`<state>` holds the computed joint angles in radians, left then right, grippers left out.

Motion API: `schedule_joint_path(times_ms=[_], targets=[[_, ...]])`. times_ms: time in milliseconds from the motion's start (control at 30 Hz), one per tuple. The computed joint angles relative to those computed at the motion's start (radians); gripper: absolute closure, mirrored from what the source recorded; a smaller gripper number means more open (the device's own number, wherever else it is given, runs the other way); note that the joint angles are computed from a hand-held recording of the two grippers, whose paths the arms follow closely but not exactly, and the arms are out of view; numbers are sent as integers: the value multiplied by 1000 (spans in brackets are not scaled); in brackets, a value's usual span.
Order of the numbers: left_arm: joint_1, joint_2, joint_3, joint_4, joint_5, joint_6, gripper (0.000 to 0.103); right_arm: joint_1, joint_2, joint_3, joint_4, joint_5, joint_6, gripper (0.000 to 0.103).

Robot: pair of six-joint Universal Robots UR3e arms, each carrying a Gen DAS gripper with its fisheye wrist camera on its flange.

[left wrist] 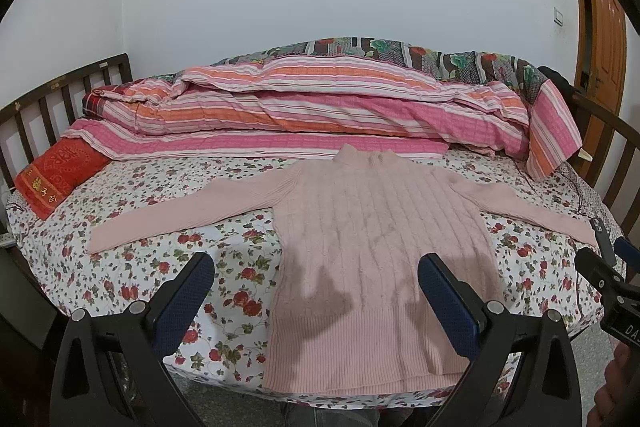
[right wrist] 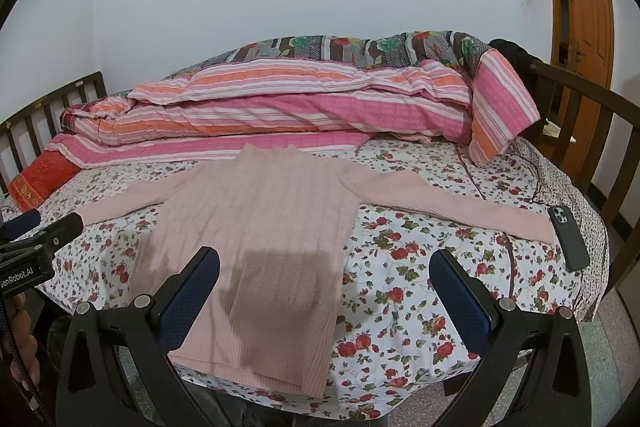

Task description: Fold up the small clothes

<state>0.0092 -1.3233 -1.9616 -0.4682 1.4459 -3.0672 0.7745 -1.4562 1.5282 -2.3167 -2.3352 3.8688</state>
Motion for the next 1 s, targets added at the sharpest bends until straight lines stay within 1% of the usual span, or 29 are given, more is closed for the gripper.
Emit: schedule_joint_path(times_ms=[1000], targets=[[19, 14, -8, -10, -18, 13, 0, 7, -5, 8, -8, 2, 1, 0]])
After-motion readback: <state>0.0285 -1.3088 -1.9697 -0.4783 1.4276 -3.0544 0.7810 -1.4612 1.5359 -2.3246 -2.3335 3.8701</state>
